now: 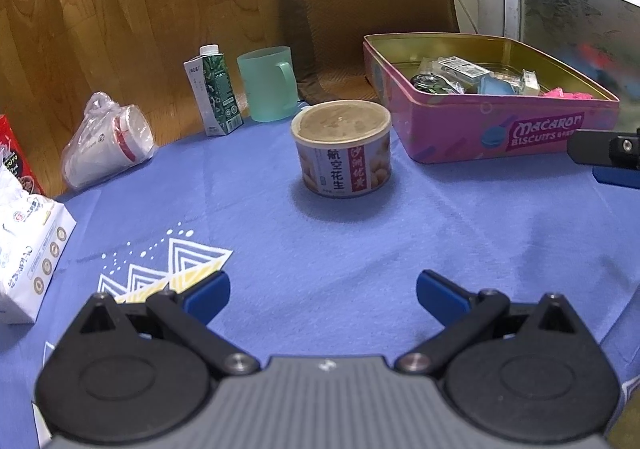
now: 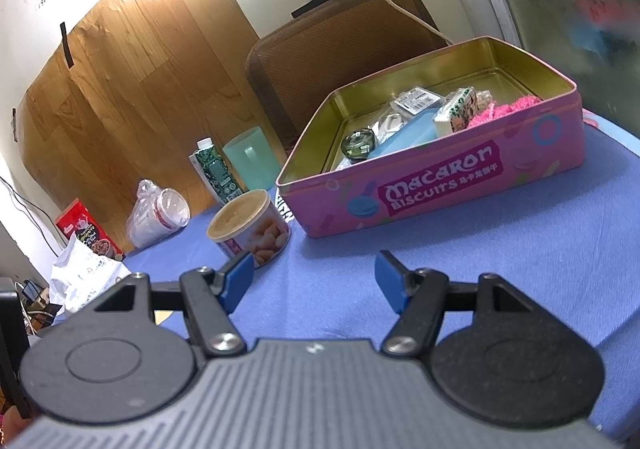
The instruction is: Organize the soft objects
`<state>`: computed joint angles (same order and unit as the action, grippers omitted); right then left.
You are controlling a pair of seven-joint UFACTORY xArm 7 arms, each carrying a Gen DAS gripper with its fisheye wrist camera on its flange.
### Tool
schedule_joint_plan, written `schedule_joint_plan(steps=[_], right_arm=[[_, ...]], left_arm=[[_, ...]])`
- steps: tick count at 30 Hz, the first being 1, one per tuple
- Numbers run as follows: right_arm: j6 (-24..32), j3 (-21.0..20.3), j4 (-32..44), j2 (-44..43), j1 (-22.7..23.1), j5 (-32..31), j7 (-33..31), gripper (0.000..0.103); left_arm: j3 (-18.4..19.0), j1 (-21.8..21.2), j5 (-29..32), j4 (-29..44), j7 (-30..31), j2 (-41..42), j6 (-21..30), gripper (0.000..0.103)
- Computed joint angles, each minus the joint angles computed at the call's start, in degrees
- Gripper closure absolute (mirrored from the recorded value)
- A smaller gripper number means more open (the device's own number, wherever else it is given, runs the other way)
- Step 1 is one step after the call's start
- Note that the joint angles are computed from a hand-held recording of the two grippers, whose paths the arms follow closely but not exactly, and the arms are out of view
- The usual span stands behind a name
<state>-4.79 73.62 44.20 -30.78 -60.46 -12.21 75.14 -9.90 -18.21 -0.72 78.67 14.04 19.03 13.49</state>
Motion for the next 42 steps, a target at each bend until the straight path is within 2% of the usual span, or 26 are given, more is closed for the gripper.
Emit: schedule_joint_plan(steps=[13,20,28,42], right_arm=[[0.3,0.0,0.37,-0.03,-0.18,-0.02,-0.29,0.034],[0.32,0.16,0.29,-0.23,-0.22,0.08,-0.06,0.034],[0.29,0.06,0.34,-0.29,-0.2,0.03,-0.15,0.034],[0.31,0.12,0.25,-0.37,-0.13,0.03,-0.03,0.034]], left_arm=[[0.07,-0.26,0.36,-0.18,-0.04,-0.15,-1.14,0.0],[2.04,-1.92,3.38,-1.87,-2.43,-1.07,-4.46,0.0],[1.5,-1.34,3.92,-2.68,-3.32,-1.59,-6.24,0.0],[0.99,-0.87,3.44,-2.72,-3.43,-1.98,-5.19,0.0]])
